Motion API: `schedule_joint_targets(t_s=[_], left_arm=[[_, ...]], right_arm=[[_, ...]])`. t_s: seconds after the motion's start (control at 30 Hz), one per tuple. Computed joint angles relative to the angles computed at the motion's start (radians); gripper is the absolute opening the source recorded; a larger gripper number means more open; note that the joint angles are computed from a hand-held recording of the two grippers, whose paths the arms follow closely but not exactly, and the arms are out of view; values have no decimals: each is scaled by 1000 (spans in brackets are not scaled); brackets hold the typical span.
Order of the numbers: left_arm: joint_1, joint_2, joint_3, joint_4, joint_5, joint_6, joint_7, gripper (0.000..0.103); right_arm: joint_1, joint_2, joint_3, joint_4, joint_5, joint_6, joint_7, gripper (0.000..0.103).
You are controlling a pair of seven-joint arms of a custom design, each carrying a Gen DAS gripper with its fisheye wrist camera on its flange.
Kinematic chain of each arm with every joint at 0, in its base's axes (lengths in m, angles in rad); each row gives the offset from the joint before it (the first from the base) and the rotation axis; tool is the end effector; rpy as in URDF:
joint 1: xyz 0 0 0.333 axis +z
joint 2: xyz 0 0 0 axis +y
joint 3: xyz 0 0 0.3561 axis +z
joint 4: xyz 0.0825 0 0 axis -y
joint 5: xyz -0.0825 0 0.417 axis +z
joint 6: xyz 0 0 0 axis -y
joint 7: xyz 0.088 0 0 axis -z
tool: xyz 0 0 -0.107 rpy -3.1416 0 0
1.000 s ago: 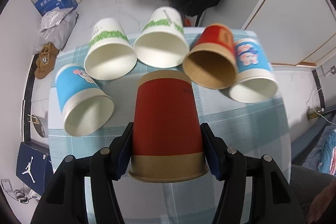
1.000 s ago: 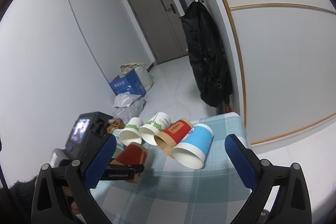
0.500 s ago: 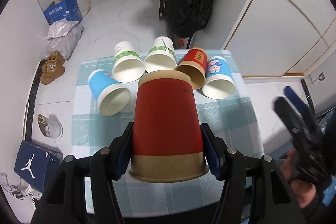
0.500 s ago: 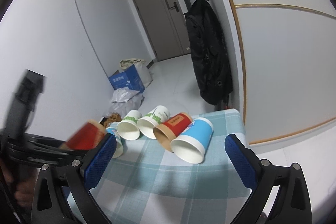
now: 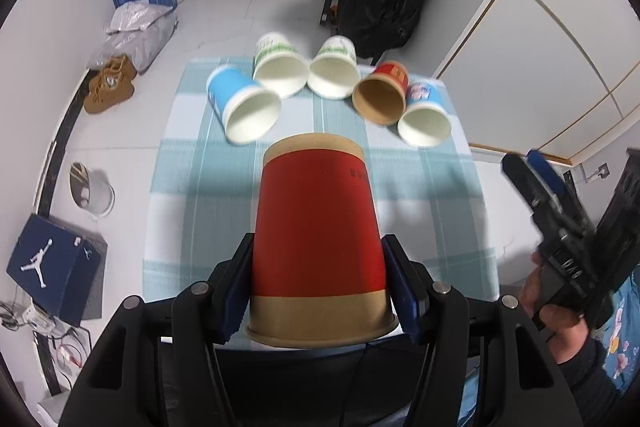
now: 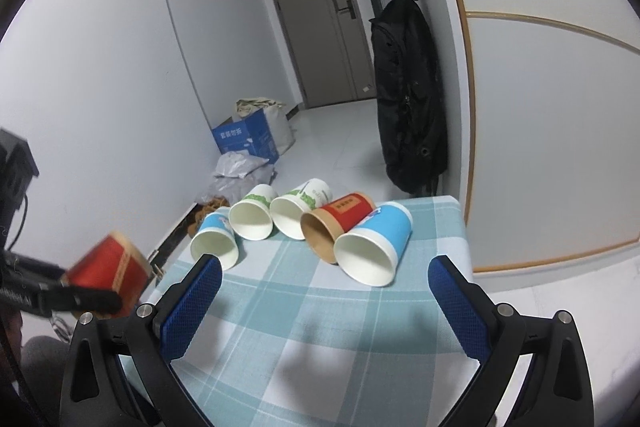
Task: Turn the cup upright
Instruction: 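Lift the red cup with the left gripper and carry it toward the right tool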
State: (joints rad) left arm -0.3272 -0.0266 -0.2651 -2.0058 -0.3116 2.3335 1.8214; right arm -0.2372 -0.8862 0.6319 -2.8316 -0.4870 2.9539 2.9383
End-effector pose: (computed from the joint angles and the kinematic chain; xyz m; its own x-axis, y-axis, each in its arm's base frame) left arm 0.5014 -0.3451 0.5316 -0.6370 -0.7477 0.1874 -0.7499 0.5448 -0.3752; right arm 0.3222 0.1796 0.4852 -0.3407 -0.9109 -0.2329 -0.4058 0.3659 -0.8375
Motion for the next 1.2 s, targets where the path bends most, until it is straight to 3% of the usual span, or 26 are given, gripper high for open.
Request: schedule_joint_targets(t_s=[0.47,0.57,0.8,0.93,1.03,1.2], left_arm=[[-7,78,-23,-90,-76,117,60,56],[2,88,-23,-92,-122,102,89,56],[18,99,-15,-80,-168,32,100,56],[7,78,-19,-109,-95,107,73,57],[12,82,-18,-97,-135,72,107,58],[15,100,-17,-76,-121,32,63,60]], right_arm=[[36,25,19,39,-42,-79,7,103],[62,58,12,60,-62,-142,5,103],[110,95,-32,61,-118,-159,63,103],[130,116,-40,77,-157,-184,79,103],[148,143,-48,92,-188,-210,86,103],[186,160,-75,98,-234,-237,126,103]])
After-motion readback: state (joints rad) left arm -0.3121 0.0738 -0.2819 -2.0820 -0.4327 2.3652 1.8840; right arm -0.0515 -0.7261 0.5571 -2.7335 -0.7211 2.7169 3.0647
